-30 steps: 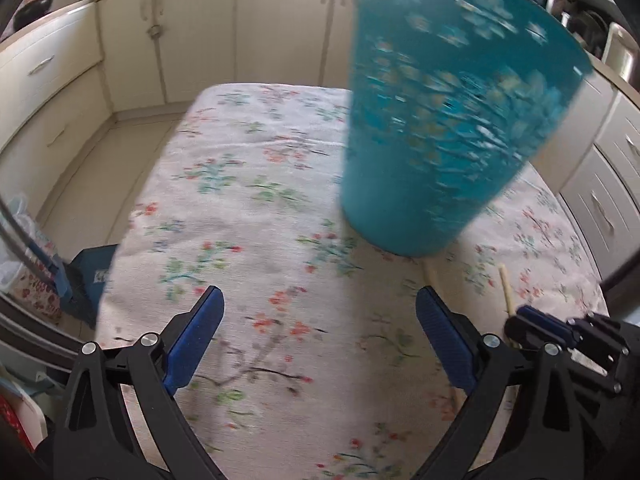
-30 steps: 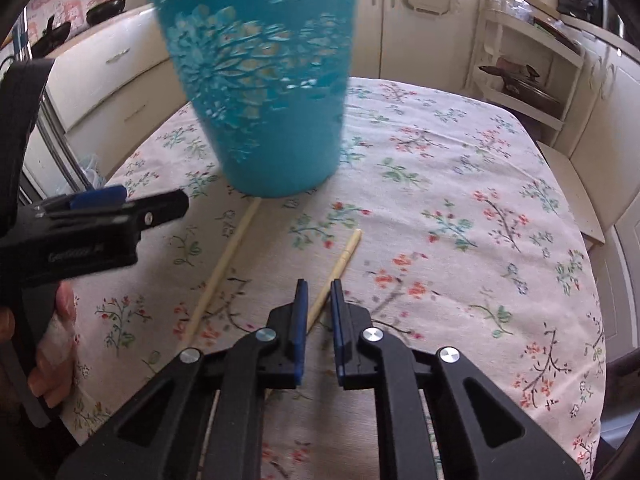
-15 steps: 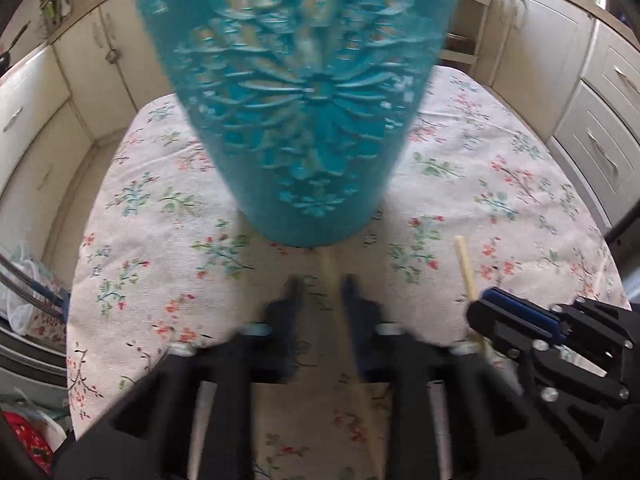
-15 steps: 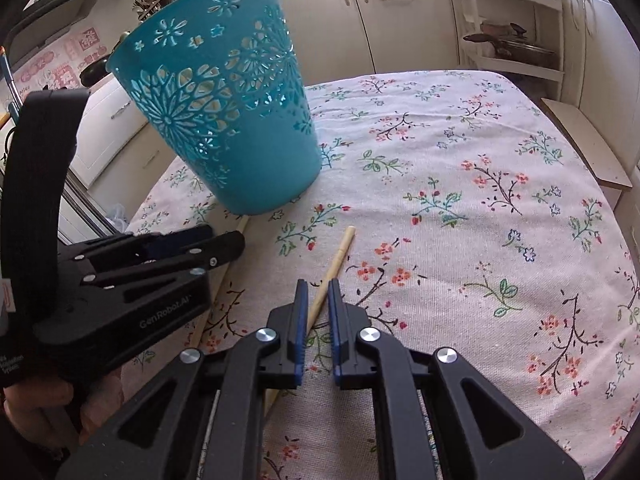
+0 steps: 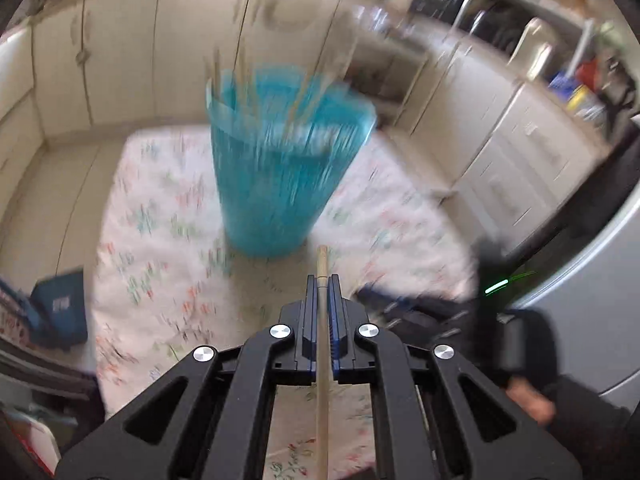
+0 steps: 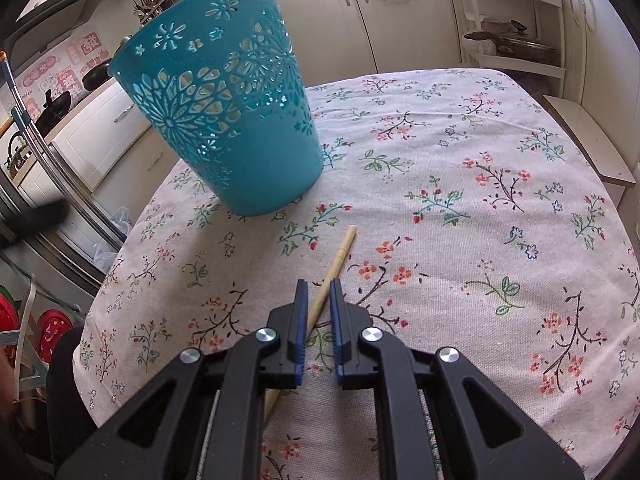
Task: Organize utensils
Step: 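Close the left tool on a chopstick beside the basket and lift it, then open the left tool over the teal basket to drop the chopstick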
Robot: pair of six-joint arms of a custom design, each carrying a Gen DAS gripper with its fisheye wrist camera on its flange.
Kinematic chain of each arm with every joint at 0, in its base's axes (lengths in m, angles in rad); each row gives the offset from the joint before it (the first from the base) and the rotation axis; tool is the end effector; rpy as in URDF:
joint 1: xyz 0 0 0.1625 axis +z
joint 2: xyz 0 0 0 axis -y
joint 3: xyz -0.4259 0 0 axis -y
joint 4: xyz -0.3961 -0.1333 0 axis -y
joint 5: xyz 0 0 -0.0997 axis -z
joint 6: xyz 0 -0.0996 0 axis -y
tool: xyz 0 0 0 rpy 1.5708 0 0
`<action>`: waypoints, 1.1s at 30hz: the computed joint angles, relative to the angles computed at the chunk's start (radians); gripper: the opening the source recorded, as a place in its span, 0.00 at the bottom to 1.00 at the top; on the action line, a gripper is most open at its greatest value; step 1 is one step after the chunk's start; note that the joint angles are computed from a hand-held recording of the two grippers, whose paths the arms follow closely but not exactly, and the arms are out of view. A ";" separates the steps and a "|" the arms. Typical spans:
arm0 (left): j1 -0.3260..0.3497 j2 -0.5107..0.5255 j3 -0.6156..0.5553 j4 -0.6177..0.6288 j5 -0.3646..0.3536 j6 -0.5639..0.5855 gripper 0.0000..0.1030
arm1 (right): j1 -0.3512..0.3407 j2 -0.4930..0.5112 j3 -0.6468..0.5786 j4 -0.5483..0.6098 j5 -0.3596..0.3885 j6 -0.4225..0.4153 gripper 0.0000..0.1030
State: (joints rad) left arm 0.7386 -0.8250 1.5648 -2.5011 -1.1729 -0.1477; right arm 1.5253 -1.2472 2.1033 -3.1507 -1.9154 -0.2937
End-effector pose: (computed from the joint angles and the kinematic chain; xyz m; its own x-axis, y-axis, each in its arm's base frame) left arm -0.3995 -0.5963 0.1370 -0.7744 0.5281 -0.3485 0.6188 0.7469 -0.2433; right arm 0.0754 -0.5358 0.2629 -0.9001 0.0382 0.4340 -0.2366 0.7936 -0.5606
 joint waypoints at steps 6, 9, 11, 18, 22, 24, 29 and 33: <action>-0.037 0.010 -0.115 -0.153 0.038 0.081 0.05 | 0.000 -0.001 0.001 0.000 0.001 0.000 0.11; -0.051 0.068 -0.207 -0.245 0.092 0.130 0.05 | -0.001 -0.001 0.001 0.000 0.004 0.001 0.11; -0.057 0.113 -0.269 -0.308 0.131 0.165 0.05 | -0.003 -0.002 0.001 0.003 0.009 0.001 0.12; -0.044 0.304 -0.525 -0.469 0.235 0.266 0.05 | -0.005 -0.005 0.005 0.003 0.022 -0.010 0.17; -0.008 0.412 -0.660 -0.473 0.257 0.245 0.05 | -0.004 -0.003 0.004 0.006 0.027 -0.016 0.21; 0.009 0.451 -0.709 -0.462 0.259 0.234 0.05 | -0.005 -0.004 0.004 0.009 0.033 -0.015 0.21; 0.044 0.504 -0.733 -0.486 0.264 0.217 0.05 | -0.009 -0.004 0.000 0.016 0.044 -0.015 0.24; 0.057 0.513 -0.712 -0.522 0.267 0.223 0.05 | -0.010 -0.006 -0.001 0.023 0.050 -0.017 0.26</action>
